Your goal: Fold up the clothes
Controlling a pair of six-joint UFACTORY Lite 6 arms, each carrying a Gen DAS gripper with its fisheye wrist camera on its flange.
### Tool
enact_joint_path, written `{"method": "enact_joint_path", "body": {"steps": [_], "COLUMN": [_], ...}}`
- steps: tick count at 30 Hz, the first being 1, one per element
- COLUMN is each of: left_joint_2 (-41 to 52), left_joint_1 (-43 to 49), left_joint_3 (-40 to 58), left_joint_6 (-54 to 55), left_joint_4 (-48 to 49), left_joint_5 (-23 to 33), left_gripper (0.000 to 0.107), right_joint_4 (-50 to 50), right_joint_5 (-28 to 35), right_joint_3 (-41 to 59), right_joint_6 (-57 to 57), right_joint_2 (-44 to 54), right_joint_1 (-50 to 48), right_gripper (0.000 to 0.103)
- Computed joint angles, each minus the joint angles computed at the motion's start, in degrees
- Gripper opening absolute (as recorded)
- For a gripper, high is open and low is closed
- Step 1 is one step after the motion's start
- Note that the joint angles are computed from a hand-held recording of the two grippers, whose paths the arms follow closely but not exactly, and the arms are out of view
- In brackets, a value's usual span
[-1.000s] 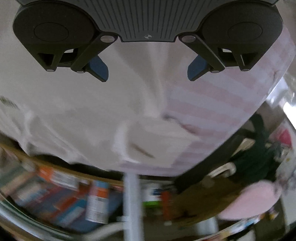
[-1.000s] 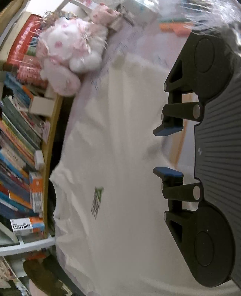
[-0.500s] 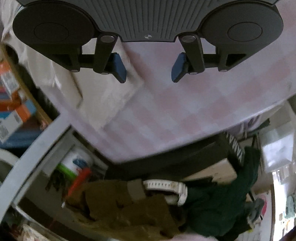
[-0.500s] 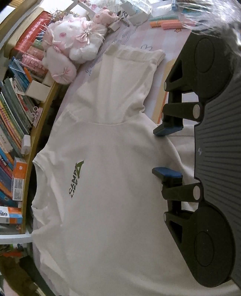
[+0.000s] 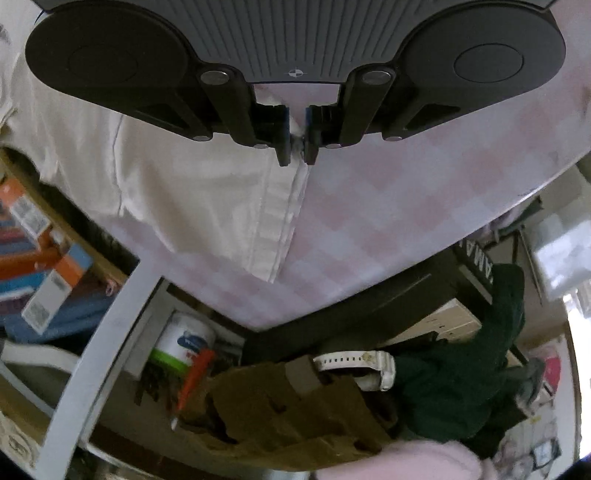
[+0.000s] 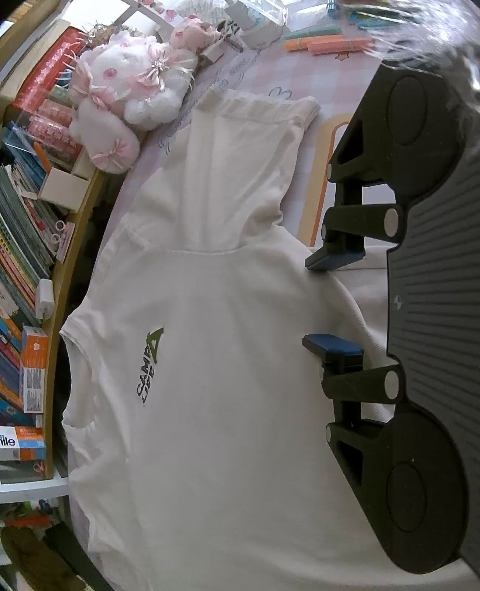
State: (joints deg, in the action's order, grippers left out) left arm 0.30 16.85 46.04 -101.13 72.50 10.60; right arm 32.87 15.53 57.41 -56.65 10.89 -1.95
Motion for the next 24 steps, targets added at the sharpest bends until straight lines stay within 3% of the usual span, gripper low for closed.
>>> {"method": "enact_joint_path", "body": {"steps": [5,9,12,14,16,18,20,22,24], "left_joint_2": [0.13,1.26,-2.58,-4.31,-2.04,2.34,8.71,16.13,23.83], "left_joint_1": [-1.93,-5.52,-9.30,-10.75,-11.82,-13.03,-15.60,-18.30,-20.84], "left_joint_3": [0.12,3.68,2.62,2.36,5.08,9.54,15.52,21.93,29.59], "left_joint_6": [6.78,18.99,11.43,9.95,13.12,17.31,18.05,18.76,27.74], "left_joint_4": [-4.87,-13.65,-4.80,-0.36,0.74,-0.06,0.63,0.62,-7.38], "left_joint_5": [3.36,11.85,17.61,15.16,10.78,6.22,2.53,-0.25,-1.59], "left_gripper": [0.007,0.015,0.016,0.018,0.027,0.045,0.052,0.054,0.054], "right_joint_4": [4.99,8.98,12.58,14.70,16.76,18.23,18.71,17.43,14.88], "right_joint_5": [1.59,2.32,2.46,2.33,2.30,2.39,2.46,2.28,2.09], "right_joint_3": [0.67,0.46,-0.15,-0.65,-0.95,-1.04,-0.85,-0.41,0.31], "right_joint_6": [-5.97,-9.99,-13.41,-15.41,-17.63,-19.36,-20.13,-19.27,-16.83], "right_joint_2": [0.59,0.57,0.37,0.16,0.10,0.16,0.38,0.64,1.00], "right_joint_1": [-1.45,-2.38,-2.89,-3.04,-3.21,-3.37,-3.42,-3.18,-2.93], "right_gripper": [0.036,0.036,0.037,0.037,0.037,0.037,0.037,0.039,0.042]}}
